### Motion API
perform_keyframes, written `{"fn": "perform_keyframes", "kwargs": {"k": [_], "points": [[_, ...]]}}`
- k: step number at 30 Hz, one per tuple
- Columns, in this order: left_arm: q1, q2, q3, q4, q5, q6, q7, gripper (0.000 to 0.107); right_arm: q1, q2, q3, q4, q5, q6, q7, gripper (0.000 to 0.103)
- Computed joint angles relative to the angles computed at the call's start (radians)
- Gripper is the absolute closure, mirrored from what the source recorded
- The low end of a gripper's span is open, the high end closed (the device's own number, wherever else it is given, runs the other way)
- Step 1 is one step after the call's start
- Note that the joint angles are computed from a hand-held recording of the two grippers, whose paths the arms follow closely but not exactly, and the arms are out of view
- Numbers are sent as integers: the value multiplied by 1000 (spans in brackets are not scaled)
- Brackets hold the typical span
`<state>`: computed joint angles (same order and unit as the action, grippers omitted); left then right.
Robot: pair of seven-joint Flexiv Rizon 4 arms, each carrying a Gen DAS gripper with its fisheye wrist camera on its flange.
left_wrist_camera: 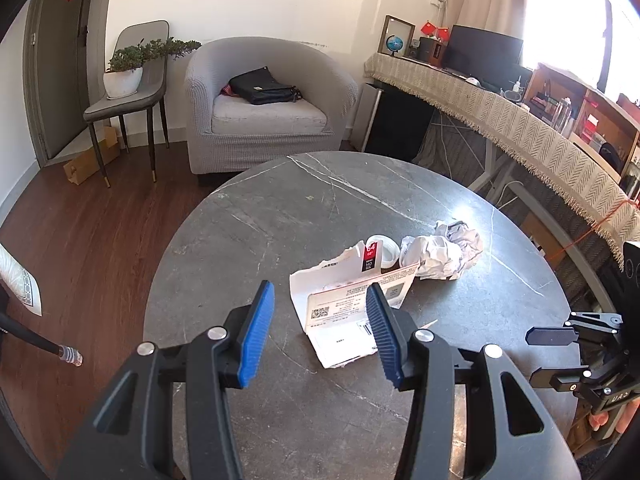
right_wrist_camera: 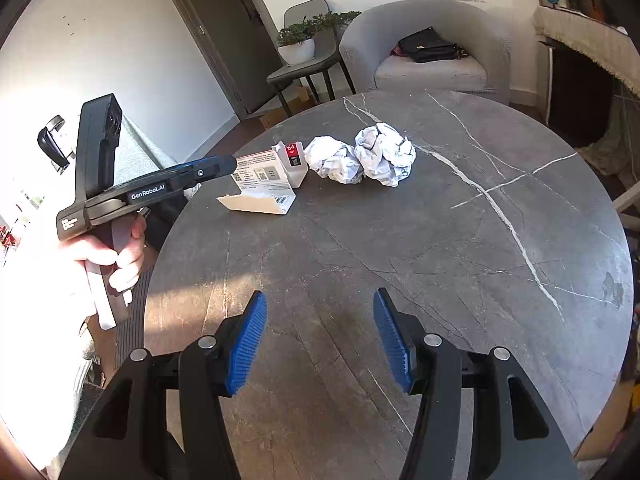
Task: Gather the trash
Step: 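Grasp the white printed box with the left gripper while the right gripper grasps crumpled paper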
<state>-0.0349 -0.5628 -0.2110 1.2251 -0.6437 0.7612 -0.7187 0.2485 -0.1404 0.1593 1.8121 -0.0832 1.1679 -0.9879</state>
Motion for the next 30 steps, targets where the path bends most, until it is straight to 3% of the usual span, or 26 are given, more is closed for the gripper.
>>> {"fn": "perform_keyframes", "kwargs": {"k": [8, 14, 18, 23, 24, 28, 30], "points": [[-2, -25, -11, -36, 9, -81, 26, 60, -13, 12, -4, 6, 23, 4, 6, 47], [1, -34, -9, -50, 8, -147, 35, 71, -18, -9, -11, -52, 26, -21, -11, 47], [8, -25, -23, -44, -20, -189, 76, 75, -23, -55, -11, -128, 31, -62, -69, 54], [3, -8, -26, -21, -52, -213, 109, 86, -25, -116, -6, -228, 44, -110, -149, 58], [1, -6, -25, -19, -55, -220, 115, 92, -23, -126, -9, -244, 37, -118, -156, 58], [-8, 0, -18, -12, -59, -231, 119, 104, -5, -149, -28, -287, -30, -163, -178, 58], [-9, -2, -17, -15, -62, -243, 112, 104, 3, -162, -33, -315, -64, -198, -205, 58]]}}
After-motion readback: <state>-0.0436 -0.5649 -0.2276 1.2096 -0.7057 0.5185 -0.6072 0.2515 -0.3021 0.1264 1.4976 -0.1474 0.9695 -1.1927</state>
